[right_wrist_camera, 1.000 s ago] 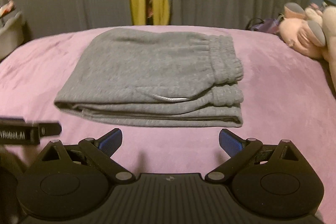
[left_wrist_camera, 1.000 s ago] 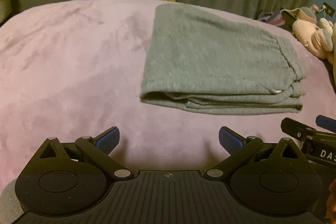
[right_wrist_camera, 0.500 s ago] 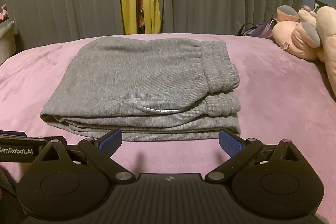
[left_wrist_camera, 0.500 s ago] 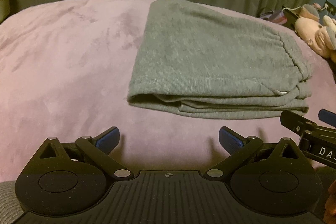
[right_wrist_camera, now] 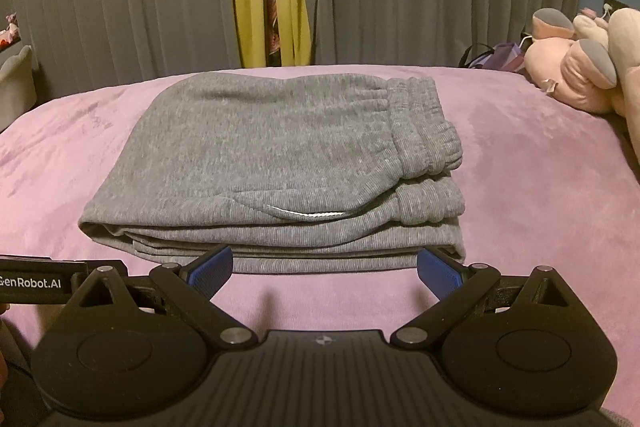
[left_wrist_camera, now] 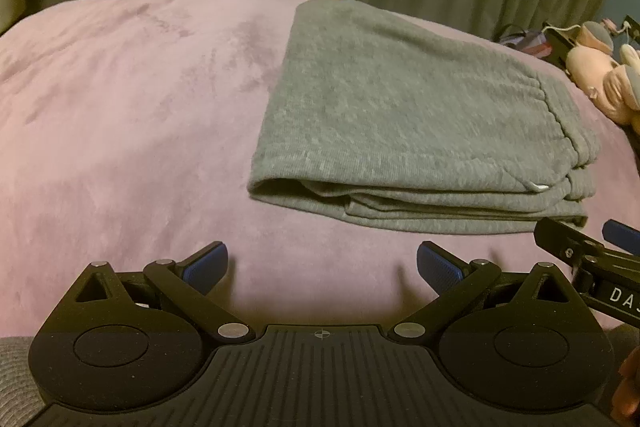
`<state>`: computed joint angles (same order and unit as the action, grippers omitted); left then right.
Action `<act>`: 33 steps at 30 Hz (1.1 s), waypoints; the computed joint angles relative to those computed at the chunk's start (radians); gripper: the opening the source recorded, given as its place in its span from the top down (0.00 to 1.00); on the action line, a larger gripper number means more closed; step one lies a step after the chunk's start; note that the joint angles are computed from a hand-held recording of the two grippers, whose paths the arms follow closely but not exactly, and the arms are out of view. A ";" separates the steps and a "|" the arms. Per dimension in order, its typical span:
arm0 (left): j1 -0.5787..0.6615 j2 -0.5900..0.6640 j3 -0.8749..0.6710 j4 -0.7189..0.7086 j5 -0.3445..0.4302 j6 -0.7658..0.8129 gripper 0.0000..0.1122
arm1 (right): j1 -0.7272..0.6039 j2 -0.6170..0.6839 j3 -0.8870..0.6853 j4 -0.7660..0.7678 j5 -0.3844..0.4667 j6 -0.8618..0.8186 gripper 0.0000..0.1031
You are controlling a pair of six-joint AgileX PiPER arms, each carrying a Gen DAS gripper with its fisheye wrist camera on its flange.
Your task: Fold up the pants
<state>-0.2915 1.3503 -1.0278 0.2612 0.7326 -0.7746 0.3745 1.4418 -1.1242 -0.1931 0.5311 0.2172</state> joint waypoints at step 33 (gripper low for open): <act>-0.016 -0.009 0.008 0.011 -0.009 0.010 0.08 | 0.008 0.000 0.001 -0.018 0.006 0.007 0.04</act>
<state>-0.3072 1.3415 -1.0202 0.2724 0.7236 -0.7648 0.3826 1.4422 -1.1227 -0.2107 0.5369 0.2245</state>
